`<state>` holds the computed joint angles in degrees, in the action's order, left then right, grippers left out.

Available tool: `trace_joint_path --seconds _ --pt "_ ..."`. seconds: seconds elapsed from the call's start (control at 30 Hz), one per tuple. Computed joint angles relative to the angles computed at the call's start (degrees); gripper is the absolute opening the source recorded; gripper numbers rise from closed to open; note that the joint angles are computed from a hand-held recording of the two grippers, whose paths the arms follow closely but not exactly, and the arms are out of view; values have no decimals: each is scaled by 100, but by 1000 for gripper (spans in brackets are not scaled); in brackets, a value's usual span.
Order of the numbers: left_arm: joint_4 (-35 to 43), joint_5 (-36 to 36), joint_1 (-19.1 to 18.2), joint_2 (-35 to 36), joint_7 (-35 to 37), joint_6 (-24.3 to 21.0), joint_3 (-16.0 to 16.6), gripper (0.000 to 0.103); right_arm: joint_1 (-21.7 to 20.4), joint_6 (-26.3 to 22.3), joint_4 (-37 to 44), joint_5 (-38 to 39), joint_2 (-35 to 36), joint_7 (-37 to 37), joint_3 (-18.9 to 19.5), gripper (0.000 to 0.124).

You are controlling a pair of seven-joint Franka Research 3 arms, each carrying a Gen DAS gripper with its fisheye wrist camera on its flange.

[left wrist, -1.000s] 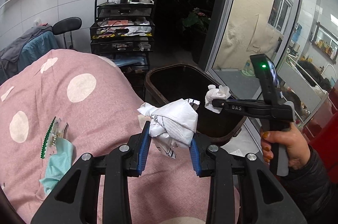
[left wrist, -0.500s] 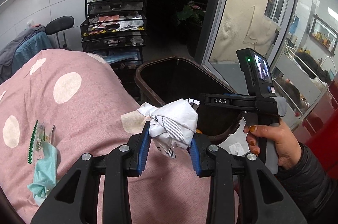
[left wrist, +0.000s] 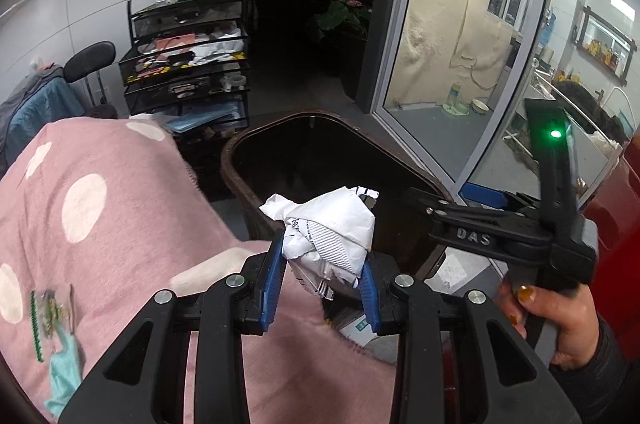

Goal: Collect trash
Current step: 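Carry the tissue to the bin and open the right tool while the left tool holds its tissue, then open the left tool over the bin to drop the white tissue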

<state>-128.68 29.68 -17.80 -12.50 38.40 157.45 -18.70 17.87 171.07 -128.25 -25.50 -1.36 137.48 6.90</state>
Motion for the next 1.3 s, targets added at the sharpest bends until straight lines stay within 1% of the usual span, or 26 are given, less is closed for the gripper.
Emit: trace_joint_path --seconds 0.07,0.13,0.23,0.33,0.47,0.6,0.63,0.67,0.7,0.73,0.77,0.87,0.97,1.13,1.23,1.3 --pt "211 -30 -28 224 111 -74 -3 33 -66 50 -138 -194 -144 253 -3 92" --pt "406 -149 -86 441 242 -116 29 33 -225 131 -341 -345 -325 549 52 93" --pt "694 -274 -167 749 406 -213 58 33 -407 175 -507 -242 -470 585 162 93" --pt "968 -296 -242 1024 513 -361 77 33 -701 181 -671 -426 -624 833 354 93" --pt "1262 -427 -334 1307 688 -527 118 34 -915 212 -831 -302 -739 828 477 94" --pt "1468 -784 -377 1515 984 -591 155 36 -1069 239 -951 -165 -813 734 574 94" --pt "1493 -789 -388 1550 978 -600 167 43 -1107 238 -956 -150 -814 732 609 94" --pt "1552 -678 -409 1599 880 -641 184 56 -1128 255 -976 -115 -817 723 624 94" --pt "1550 -479 -435 1599 684 -652 210 64 -1148 269 -995 -87 -824 709 642 94" --pt "1526 -345 -448 1583 543 -623 228 81 -1167 280 -1005 -58 -822 694 657 94" --pt "1475 -197 -451 1548 379 -543 250 88 -1184 286 -1016 -35 -823 678 672 95" --pt "1382 -127 -416 1472 241 -347 262 94 -1234 287 -1037 10 -828 650 715 96" --pt "1353 -3 -394 1437 129 -273 262 97 -1222 283 -1004 84 -791 609 724 96" --pt "1325 129 -393 1355 45 -328 235 97 -1240 257 -990 16 -803 659 779 96" --pt "1241 398 -392 1209 -102 -405 208 97 -1268 255 -974 -73 -811 738 814 97" --pt "1183 657 -394 1071 -278 -559 163 97 -1277 261 -960 -130 -807 778 833 97"
